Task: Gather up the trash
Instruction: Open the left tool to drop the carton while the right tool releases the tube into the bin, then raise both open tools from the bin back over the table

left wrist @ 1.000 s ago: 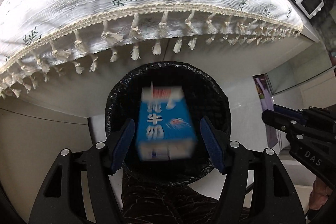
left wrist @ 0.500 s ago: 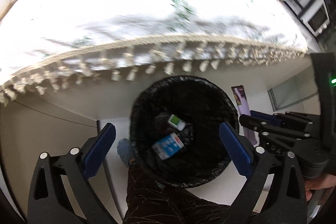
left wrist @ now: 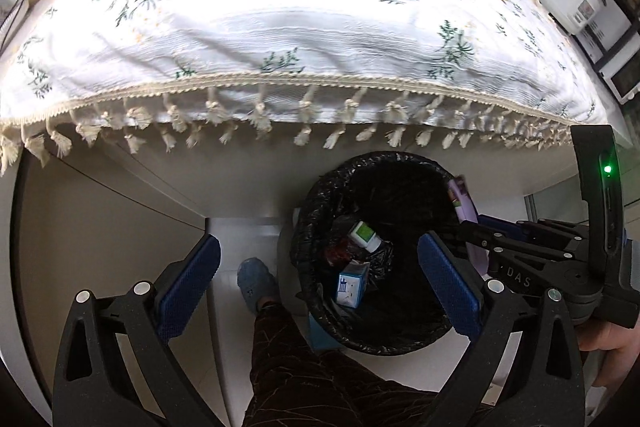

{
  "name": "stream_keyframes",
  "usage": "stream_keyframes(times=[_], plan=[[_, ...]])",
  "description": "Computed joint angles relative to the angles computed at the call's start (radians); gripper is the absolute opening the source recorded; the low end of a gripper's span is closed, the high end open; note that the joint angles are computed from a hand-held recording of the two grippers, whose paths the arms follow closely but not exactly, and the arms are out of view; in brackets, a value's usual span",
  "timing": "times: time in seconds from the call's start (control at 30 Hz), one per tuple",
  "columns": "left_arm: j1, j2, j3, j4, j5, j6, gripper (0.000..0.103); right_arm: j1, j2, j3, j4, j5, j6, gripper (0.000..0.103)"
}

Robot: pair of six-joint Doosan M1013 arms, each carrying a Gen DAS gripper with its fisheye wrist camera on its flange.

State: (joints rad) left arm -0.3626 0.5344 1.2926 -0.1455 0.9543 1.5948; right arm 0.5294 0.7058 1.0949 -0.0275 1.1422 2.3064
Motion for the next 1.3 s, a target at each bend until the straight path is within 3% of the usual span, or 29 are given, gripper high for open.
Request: stream_keyframes(times=[0.07, 0.17, 0.23, 0.63, 0.83, 1.3], plan=[[0.003, -0.002, 0.004, 0.000, -0.003, 0.003, 0.097, -0.001, -0.002, 0.003, -0.002, 0.002, 0.000, 0.023], [0.002, -0.001, 0.005, -0.003, -0.007, 0.003, 0.097, 0.000, -0.009, 0.009, -0.014, -0.004, 0.012, 0.036], [0.000, 0.000, 0.004, -0.009, -0.009, 0.007, 0.097, 0.000, -0.015, 0.014, -0.019, -0.006, 0.022, 0.050], [-0.006, -0.009, -0.019, -0.039, -0.029, 0.020, 0.097, 0.001, -0.077, 0.024, -0.119, 0.023, 0.105, 0.081], [0.001, -0.019, -0.051, -0.071, -0.026, 0.018, 0.097, 0.008, -0.109, 0.003, -0.200, 0.046, 0.134, 0.090], [0.023, -0.003, -0.173, -0.080, 0.003, -0.002, 0.097, -0.004, -0.111, -0.086, -0.263, 0.068, 0.129, 0.090]])
